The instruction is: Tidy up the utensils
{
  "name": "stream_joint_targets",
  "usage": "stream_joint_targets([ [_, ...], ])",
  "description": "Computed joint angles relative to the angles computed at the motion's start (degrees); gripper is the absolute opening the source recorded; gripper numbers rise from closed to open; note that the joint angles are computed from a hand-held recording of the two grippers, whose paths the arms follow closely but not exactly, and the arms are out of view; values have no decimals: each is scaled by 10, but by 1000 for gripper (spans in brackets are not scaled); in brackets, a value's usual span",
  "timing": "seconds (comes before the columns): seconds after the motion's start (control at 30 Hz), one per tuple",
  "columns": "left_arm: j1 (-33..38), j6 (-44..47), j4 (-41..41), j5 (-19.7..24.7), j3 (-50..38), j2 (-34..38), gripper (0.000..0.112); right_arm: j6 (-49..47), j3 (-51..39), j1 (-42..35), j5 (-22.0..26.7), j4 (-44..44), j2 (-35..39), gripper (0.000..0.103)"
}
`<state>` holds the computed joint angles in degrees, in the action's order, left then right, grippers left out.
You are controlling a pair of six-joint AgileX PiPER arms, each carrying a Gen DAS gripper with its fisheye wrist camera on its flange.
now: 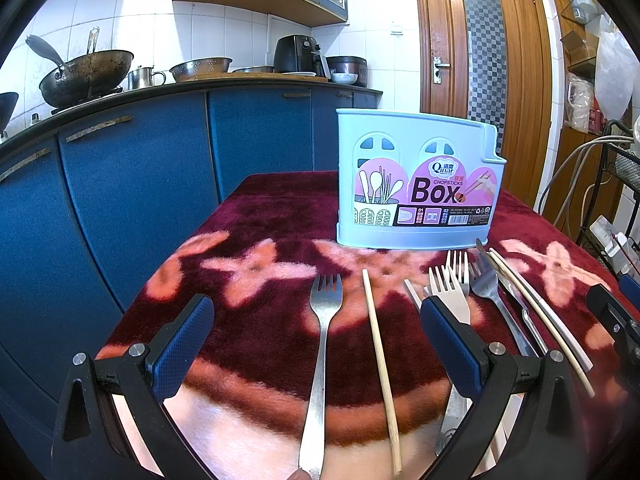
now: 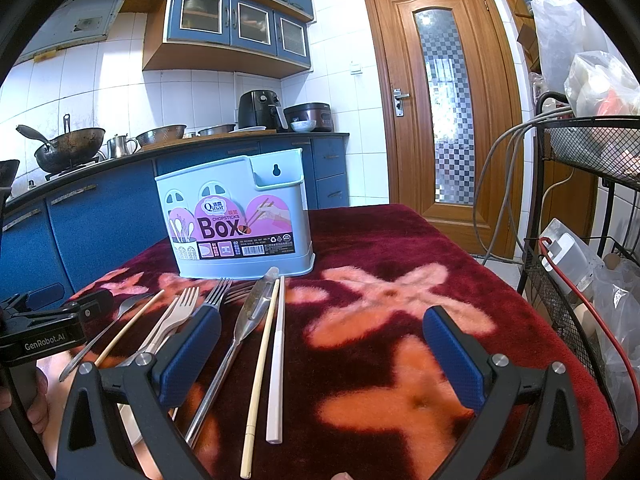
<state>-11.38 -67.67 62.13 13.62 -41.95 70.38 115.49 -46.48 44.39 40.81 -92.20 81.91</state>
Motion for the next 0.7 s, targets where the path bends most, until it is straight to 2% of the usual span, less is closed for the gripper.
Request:
stream_joint_targets([
  [0.7, 0, -5, 5, -1, 1, 0, 103, 0, 0, 0, 0, -1, 0, 103],
])
